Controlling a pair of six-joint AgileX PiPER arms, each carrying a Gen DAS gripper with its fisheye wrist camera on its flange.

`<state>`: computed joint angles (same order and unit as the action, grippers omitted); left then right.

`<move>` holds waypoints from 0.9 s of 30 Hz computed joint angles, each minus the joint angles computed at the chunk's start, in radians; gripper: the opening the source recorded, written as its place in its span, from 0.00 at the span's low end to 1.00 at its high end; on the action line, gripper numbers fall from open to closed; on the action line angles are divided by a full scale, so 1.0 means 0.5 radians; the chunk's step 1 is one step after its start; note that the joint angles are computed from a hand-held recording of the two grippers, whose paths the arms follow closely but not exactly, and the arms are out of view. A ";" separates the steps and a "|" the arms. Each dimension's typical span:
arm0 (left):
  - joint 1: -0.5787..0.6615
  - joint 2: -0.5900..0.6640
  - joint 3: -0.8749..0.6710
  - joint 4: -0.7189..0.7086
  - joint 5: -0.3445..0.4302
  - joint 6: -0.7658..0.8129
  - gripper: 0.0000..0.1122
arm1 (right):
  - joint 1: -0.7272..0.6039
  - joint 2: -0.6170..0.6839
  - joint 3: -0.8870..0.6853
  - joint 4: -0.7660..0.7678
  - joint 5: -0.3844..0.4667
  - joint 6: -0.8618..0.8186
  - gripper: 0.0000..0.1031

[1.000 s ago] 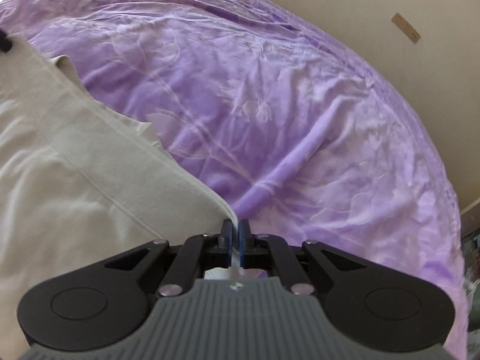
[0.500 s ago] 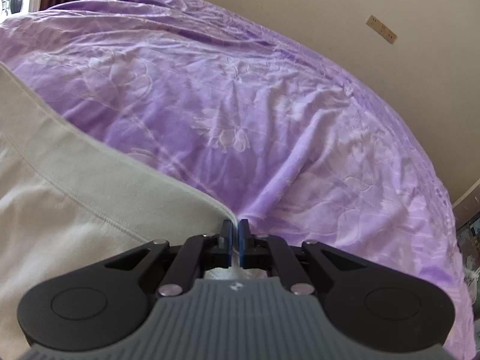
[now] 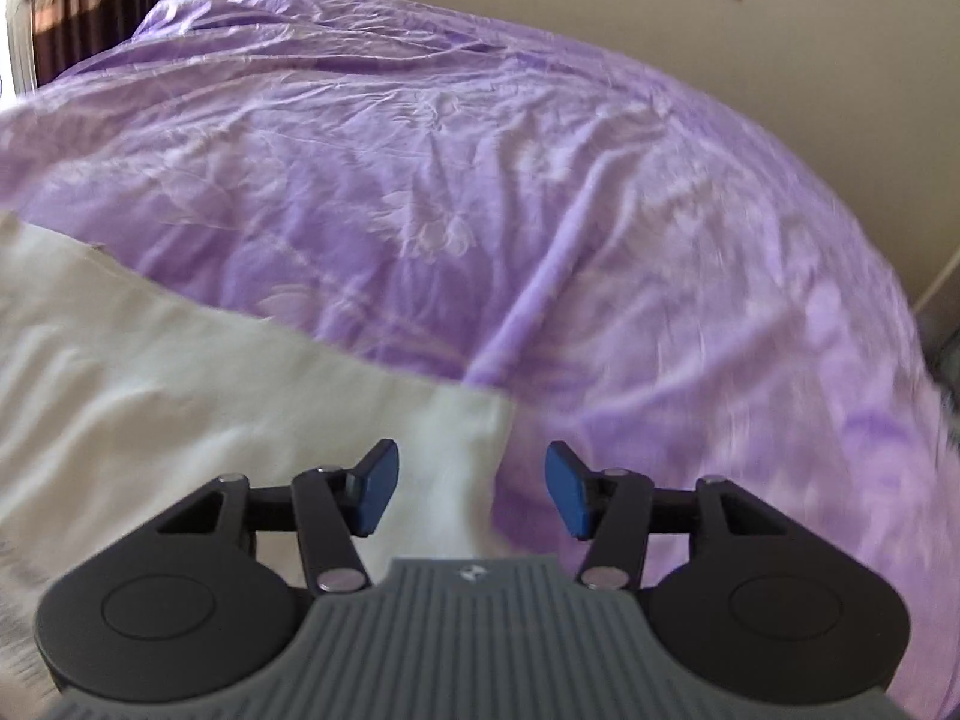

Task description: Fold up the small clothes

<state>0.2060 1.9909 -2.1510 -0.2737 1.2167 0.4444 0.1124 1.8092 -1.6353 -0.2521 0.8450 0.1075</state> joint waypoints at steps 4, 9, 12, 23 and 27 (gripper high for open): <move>0.206 -0.413 0.523 -0.254 -0.055 0.119 0.38 | 0.025 -0.391 0.333 0.122 0.045 0.096 0.41; 0.525 -0.777 1.089 -0.634 -0.051 0.233 0.32 | 0.158 -0.929 0.859 0.136 -0.014 0.419 0.22; 0.647 -0.941 1.384 -0.766 -0.092 0.336 0.32 | 0.287 -1.191 1.125 0.061 -0.050 0.692 0.18; 0.774 -1.113 1.902 -0.734 -0.349 0.543 0.20 | 0.393 -1.611 1.813 -0.211 -0.179 1.526 0.00; 0.777 -1.065 1.938 -0.654 -0.406 0.554 0.09 | 0.197 -1.627 1.940 0.005 -0.271 1.356 0.00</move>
<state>0.5943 1.4585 -1.1820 -0.6008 1.0139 0.7212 0.2110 0.9958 -0.6652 -0.2495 0.7093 0.7855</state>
